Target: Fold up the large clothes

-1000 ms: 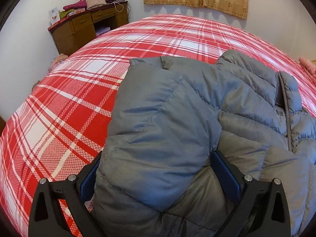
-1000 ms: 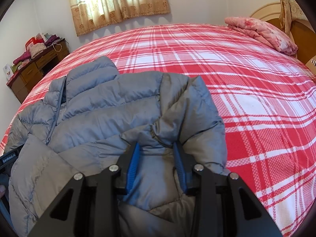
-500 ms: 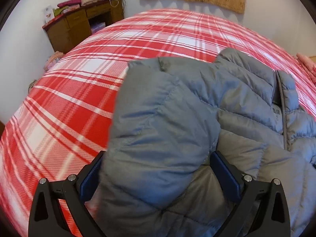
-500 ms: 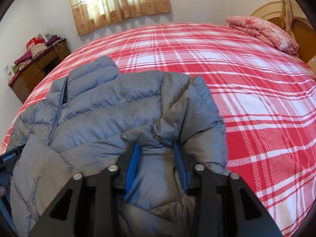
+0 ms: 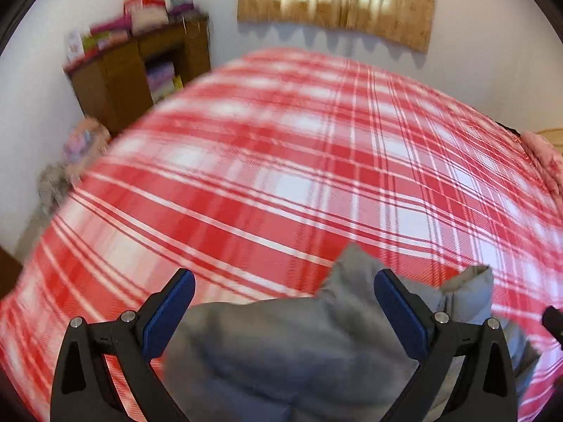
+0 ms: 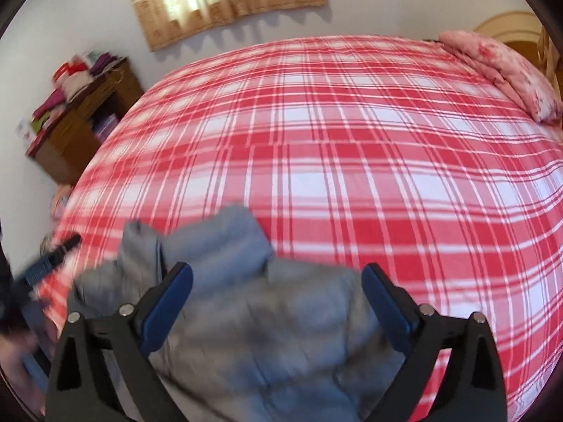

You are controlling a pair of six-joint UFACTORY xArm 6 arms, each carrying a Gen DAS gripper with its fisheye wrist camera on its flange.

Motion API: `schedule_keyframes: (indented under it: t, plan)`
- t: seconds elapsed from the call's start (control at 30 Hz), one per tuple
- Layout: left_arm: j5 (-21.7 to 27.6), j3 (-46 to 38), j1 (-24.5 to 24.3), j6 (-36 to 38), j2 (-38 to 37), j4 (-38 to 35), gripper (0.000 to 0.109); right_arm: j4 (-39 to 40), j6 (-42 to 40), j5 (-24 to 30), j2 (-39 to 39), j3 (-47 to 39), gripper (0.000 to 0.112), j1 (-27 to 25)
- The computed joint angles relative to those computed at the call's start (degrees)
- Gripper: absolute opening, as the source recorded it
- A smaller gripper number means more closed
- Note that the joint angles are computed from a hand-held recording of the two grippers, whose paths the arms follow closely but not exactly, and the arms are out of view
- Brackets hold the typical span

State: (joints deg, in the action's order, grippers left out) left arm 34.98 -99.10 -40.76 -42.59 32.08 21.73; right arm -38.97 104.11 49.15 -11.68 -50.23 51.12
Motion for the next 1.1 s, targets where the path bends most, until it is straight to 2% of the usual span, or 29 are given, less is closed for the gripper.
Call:
schedule_keyframes:
  t: [0.03,0.1,0.2,0.23,0.3,0.37,0.43,0.5,0.57,0.67,0.73,0.77,0.8,0.83,0.87,0.9,0.97,1.07,1.1]
  plan:
    - [2.0,-4.0,-0.1,2.9,2.8,-3.9,0.102,0.6,-0.1,-0.4,1.8,-1.4,0.099,-0.2]
    - [6.0,-11.7,-0.7,6.2,7.9,-6.6,0.102,2.6,-2.8,-2.5,4.3,-2.8,0.099,-2.6]
    - [9.2,-20.1,-1.7,7.0,13.4,-4.0,0.102,2.8,-2.6,-6.2,7.2,-3.5,0.099,-5.1]
    - [9.5,-22.0,-1.7,6.9,14.6,-3.5,0.102,2.9,-2.3,-7.2,7.9,-3.8,0.099,-5.7]
    - [6.7,-23.4,-1.2,5.1,15.8,-4.1,0.102,2.4,-1.3,-9.0,8.9,-4.0,0.099,-6.5]
    - [8.0,-27.2,-1.5,5.2,18.5,-3.7,0.102,2.7,-1.8,-9.2,10.4,-5.2,0.099,-7.1]
    - [14.6,-36.0,-2.4,11.3,24.3,-6.2,0.102,4.6,-4.5,-8.7,12.4,-6.7,0.099,-7.4]
    - [17.5,-39.9,-2.6,14.0,27.2,-8.3,0.102,5.5,-5.8,-8.6,13.6,-7.4,0.099,-7.5]
    - [14.1,-34.6,-2.4,11.4,24.6,-7.3,0.102,6.3,-6.9,-8.6,14.2,-7.8,0.099,-7.7]
    - [13.9,-32.2,-2.6,13.5,23.0,-7.7,0.102,7.6,-9.3,-9.6,14.2,-7.3,0.098,-7.7]
    - [11.9,-27.4,-2.7,13.5,20.2,-6.3,0.102,8.8,-11.4,-11.2,14.1,-6.5,0.089,-7.8]
    - [12.1,-26.3,-2.7,14.5,19.4,-6.1,0.102,10.5,-13.0,-12.5,13.6,-5.5,0.076,-8.0]
    - [11.9,-24.4,-2.6,16.2,18.2,-6.8,0.102,11.7,-13.8,-13.6,13.1,-4.6,0.058,-8.1]
    - [10.1,-21.4,-2.3,17.3,16.4,-8.2,0.1,12.5,-14.3,-15.1,12.4,-3.4,0.048,-8.1]
    - [7.1,-17.0,-1.9,18.9,13.9,-9.9,0.096,12.9,-14.8,-16.1,11.6,-2.4,0.026,-7.9]
    - [6.1,-14.6,-1.9,19.4,12.2,-9.7,0.088,12.3,-14.7,-15.5,10.5,-1.7,0.018,-7.2]
    - [3.1,-9.0,-1.7,22.4,8.7,-11.9,0.061,10.6,-14.1,-14.2,9.0,-1.1,0.014,-5.8]
    - [-1.0,-0.8,-2.0,26.4,3.4,-13.7,0.04,7.7,-12.4,-12.7,5.9,0.6,0.011,-3.4]
    - [-2.7,2.3,-2.2,26.5,1.5,-12.7,0.036,6.5,-11.5,-11.7,4.9,1.1,0.01,-2.3]
